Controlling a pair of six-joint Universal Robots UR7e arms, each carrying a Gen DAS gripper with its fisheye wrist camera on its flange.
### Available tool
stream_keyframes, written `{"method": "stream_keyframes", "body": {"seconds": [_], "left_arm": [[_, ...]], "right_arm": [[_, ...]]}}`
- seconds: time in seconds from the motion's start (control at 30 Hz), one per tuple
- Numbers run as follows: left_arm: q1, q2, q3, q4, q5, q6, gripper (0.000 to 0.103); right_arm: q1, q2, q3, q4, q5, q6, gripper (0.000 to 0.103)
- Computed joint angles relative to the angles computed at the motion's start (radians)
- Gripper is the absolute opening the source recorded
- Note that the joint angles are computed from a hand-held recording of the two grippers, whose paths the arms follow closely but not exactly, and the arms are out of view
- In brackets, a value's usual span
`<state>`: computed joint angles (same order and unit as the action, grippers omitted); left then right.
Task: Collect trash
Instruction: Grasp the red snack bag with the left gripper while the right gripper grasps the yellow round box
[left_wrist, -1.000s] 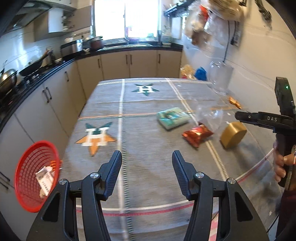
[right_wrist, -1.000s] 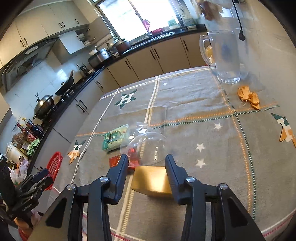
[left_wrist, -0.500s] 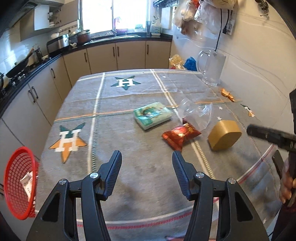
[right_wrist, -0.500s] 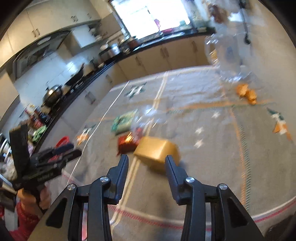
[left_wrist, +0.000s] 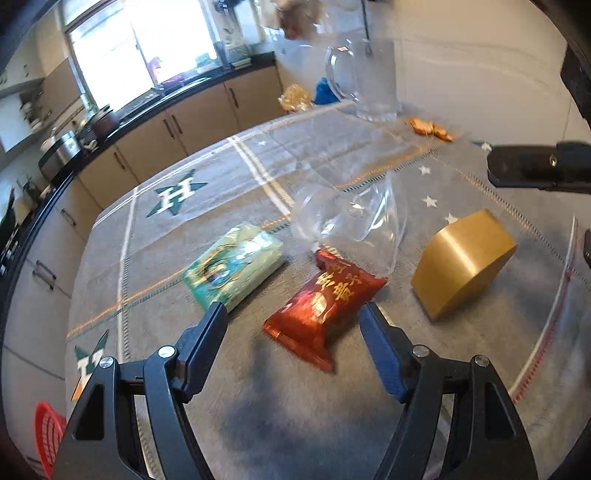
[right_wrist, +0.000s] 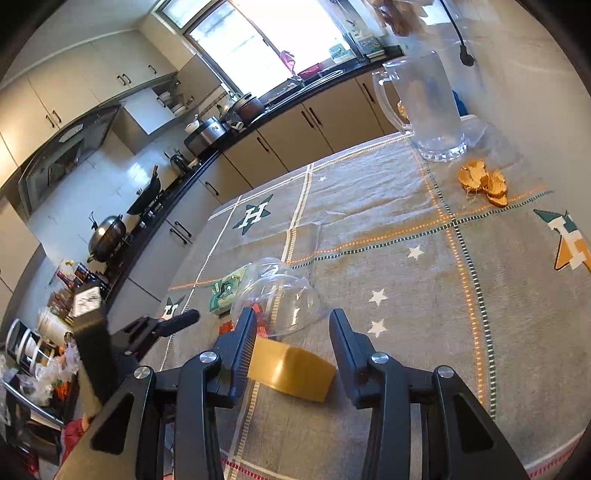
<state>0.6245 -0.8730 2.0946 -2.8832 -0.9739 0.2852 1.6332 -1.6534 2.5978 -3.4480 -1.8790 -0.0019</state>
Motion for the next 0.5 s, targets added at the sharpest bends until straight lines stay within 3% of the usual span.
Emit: {"method": "stream_keyframes", "body": {"seconds": [0.1, 0.17, 0.23, 0.27, 0.4, 0.5], "left_arm": [[0.003, 0.031, -0.017, -0.009, 0.010, 0.013, 0.072], [0.008, 0.048, -0.030, -0.004, 0.001, 0.002, 0.065], [0.014, 0.053, -0.042, 0.031, -0.013, -0.024, 0.040], [0.016, 0.051, -0.039, 0.034, -0.018, -0.032, 0.037], [0.019, 0.032, -0.028, 0.046, -0.014, -0.073, 0.033], [0.023, 0.004, -0.009, 0.060, -0.010, -0.093, 0.033]], "right_arm": [[-0.048, 0.003, 0.003, 0.005, 0.069, 0.002, 0.045], [-0.076, 0.010, 0.000, 0.019, 0.106, 0.004, 0.045], [-0.107, 0.011, -0.003, 0.042, 0.148, -0.002, 0.045], [-0.116, 0.008, -0.004, 0.062, 0.166, -0.003, 0.045], [-0.116, -0.013, 0.005, 0.126, 0.202, -0.019, 0.046], [-0.078, -0.024, 0.013, 0.171, 0.186, -0.041, 0.046]]}}
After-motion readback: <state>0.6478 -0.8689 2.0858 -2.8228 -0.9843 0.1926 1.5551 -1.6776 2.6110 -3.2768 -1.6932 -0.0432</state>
